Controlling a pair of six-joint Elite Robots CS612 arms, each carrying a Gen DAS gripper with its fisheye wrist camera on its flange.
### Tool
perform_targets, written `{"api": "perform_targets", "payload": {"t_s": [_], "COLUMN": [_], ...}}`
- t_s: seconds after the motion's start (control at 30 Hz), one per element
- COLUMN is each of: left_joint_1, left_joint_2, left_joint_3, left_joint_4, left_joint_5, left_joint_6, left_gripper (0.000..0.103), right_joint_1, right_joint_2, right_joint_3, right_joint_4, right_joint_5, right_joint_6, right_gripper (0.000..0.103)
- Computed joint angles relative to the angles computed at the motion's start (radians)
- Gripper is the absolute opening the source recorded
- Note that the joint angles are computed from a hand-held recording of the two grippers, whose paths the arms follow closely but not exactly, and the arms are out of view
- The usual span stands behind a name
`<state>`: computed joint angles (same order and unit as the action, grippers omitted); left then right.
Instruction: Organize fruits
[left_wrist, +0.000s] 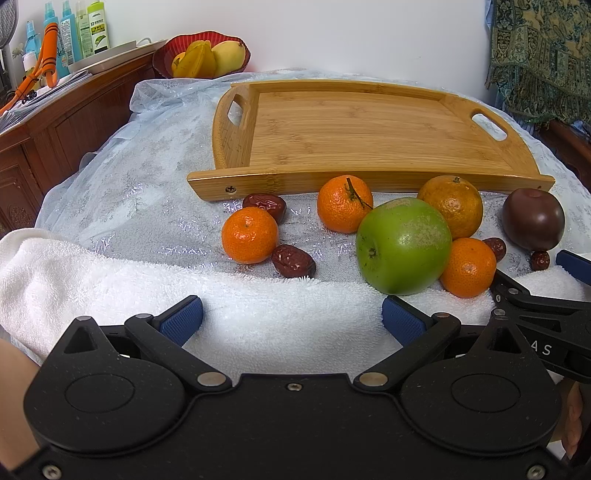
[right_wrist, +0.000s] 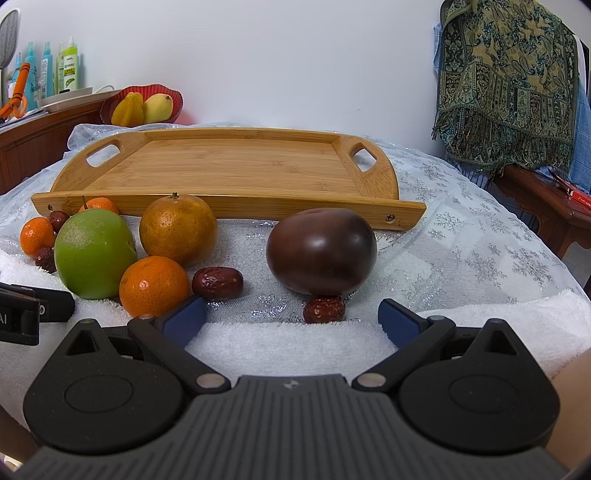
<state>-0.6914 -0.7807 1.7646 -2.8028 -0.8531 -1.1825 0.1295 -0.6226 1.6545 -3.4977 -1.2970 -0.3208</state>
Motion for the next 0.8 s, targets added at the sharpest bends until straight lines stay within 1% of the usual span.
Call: {"api": "perform_targets", "payload": {"t_s": [0.47, 0.67, 0.8], "left_joint_1": [0.001, 0.002, 0.002], "left_joint_2": [0.001, 0.000, 0.000], "left_joint_3": [-0.001, -0.003, 0.002], "left_joint_4": [0.005, 0.010, -0.003], "left_joint_5": [-0.003, -0.006, -0.004], "left_joint_6": [0.000, -0.013, -0.005], "left_gripper": [0.103, 0.103, 0.103], "right_joint_1": [0.000, 0.000, 0.000], "right_joint_2": [0.000, 0.000, 0.001], "right_joint_3": [0.001, 0.001, 0.003], "right_joint_4": [-0.002, -0.003, -0.006], "right_joint_5": [0.000, 0.000, 0.002], "right_joint_6": [0.000, 0.000, 0.000], "right_gripper": [0.103, 0.103, 0.103]}}
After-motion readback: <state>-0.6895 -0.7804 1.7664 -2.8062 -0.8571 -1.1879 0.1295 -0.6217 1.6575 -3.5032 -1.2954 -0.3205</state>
